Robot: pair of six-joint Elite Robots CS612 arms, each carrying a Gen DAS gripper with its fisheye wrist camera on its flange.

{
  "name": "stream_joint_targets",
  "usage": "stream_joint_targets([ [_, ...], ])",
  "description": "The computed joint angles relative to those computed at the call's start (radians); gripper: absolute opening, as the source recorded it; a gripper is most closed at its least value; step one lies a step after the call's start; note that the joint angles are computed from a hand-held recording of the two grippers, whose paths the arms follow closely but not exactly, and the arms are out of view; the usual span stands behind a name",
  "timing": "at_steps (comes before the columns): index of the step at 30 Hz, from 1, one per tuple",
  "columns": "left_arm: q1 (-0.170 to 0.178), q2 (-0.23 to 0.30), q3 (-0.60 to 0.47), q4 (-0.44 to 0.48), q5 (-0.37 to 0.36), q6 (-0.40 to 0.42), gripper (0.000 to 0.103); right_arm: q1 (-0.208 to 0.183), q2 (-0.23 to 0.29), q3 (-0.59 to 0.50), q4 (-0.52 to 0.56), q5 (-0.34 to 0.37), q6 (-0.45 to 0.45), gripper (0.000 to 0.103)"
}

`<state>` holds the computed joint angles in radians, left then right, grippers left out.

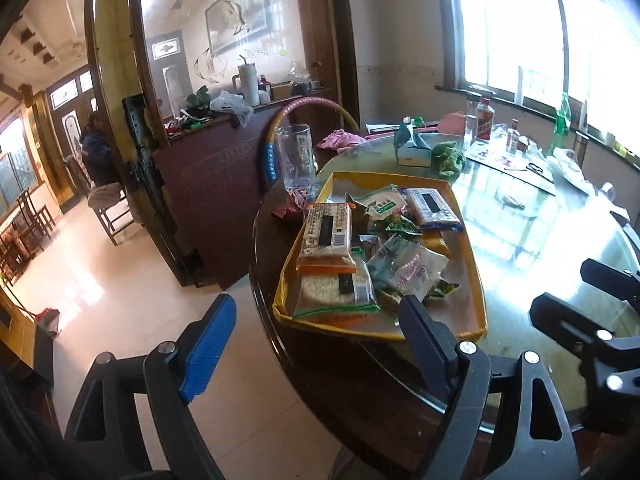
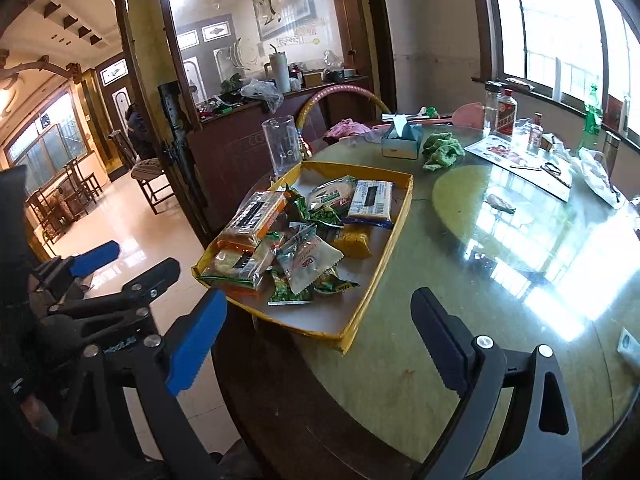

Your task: Organize snacks

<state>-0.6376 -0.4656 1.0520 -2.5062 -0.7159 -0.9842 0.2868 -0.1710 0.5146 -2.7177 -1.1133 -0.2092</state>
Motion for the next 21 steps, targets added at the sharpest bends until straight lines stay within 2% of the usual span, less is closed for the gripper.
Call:
stream_joint_targets([
  [3, -0.006, -0.006, 0.013, -0.019, 0.009, -0.003, 0.084, 0.003, -0.011, 0.025, -0.003, -0.004, -0.006, 0.093],
  [8, -0.007, -0.007, 0.007, -0.001, 0.017, 0.002, 0.084, 0.016, -0.017, 0.034, 0.005, -0.085, -0.006, 0.093],
  [12, -0.007, -0.01, 0.016, -0.028, -0.002, 0.026, 0.084, 0.018, -0.018, 0.029, 0.02, -0.091, -0.005, 0.093],
  [21, -0.006, -0.016, 0.017, 0.015, -0.008, 0.025, 0.084, 0.025, -0.017, 0.015, 0.067, -0.125, 0.003, 0.093],
])
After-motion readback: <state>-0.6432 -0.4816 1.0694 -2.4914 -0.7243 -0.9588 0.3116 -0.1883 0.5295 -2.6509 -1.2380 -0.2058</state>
